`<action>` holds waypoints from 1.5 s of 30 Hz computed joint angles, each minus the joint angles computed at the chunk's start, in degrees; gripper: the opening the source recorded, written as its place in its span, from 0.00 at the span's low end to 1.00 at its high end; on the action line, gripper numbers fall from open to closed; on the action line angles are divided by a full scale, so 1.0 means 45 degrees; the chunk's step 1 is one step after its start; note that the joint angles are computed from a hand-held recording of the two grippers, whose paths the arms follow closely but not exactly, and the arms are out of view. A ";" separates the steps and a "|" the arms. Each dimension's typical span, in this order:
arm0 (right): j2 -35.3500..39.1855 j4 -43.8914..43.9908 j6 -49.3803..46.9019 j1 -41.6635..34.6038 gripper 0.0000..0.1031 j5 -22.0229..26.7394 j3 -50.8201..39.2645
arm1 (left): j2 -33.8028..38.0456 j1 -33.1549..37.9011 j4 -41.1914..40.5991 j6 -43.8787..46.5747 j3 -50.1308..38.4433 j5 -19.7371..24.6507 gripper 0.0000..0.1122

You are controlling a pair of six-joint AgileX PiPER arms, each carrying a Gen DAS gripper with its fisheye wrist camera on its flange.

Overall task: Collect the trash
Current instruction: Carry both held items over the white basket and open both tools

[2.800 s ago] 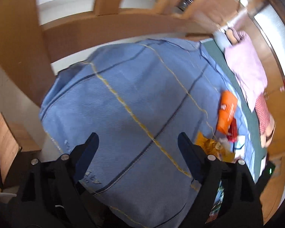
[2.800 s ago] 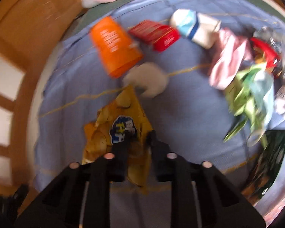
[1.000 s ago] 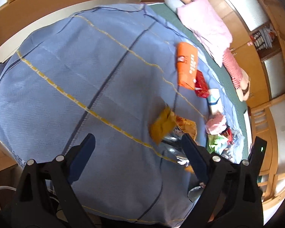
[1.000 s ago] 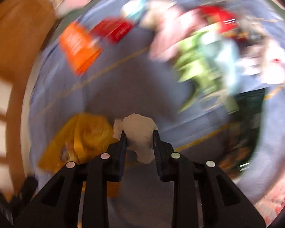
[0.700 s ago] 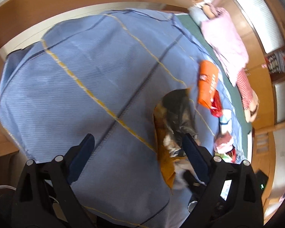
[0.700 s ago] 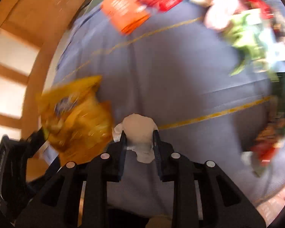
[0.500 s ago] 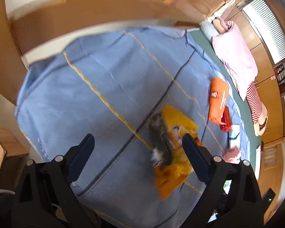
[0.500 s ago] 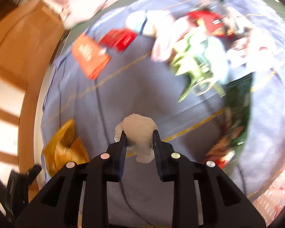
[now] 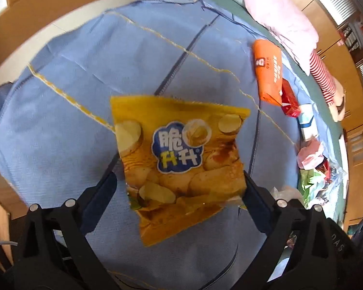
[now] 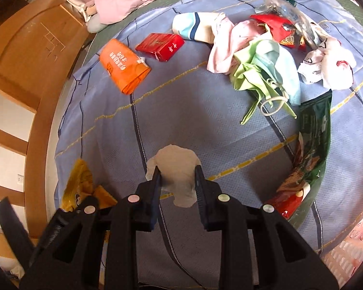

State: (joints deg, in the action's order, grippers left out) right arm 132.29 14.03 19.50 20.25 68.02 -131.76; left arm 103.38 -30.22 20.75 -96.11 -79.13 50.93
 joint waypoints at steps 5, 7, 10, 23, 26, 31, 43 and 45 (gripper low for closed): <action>-0.0394 -0.0374 -0.0144 0.0092 0.27 -0.0471 0.0481 | -0.0095 -0.0495 0.1039 0.0089 -0.0168 0.0563 0.71; -0.0410 -0.0388 -0.0226 0.0128 0.27 -0.0498 0.0460 | -0.0244 -0.0566 0.1150 0.0024 0.0008 0.0516 0.68; -0.0383 -0.0372 -0.0294 0.0161 0.27 -0.0485 0.0412 | -0.0537 -0.0688 0.1403 -0.0169 0.0153 0.0593 0.60; -0.0695 -0.1001 -0.0411 0.0406 0.27 -0.1136 0.0644 | -0.1050 -0.2093 0.4122 -0.1144 -0.0616 0.2852 0.58; -0.2510 -0.0566 -0.1131 0.0077 0.27 -0.3087 0.3155 | -0.1110 -0.2443 0.4682 -0.0869 -0.0903 0.2633 0.58; -0.6775 0.1753 -0.4815 -0.2254 0.27 -0.4289 0.7531 | -0.2046 -0.2471 0.4831 0.0065 0.0156 -0.1680 0.58; -0.9475 -0.0981 -0.9181 -0.8708 0.36 -0.0841 1.1677 | 0.0558 -0.4153 -0.2201 1.0135 -0.3569 -0.5701 0.59; -0.8939 -0.0746 -0.9030 -0.9435 0.47 -0.0144 1.1948 | 0.1242 -0.4297 -0.4729 1.2633 -0.4378 -0.5944 0.59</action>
State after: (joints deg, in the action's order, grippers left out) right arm 92.07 10.67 -21.14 -22.21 67.37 -78.00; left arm 108.98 -49.55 -0.53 -39.26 -98.83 24.19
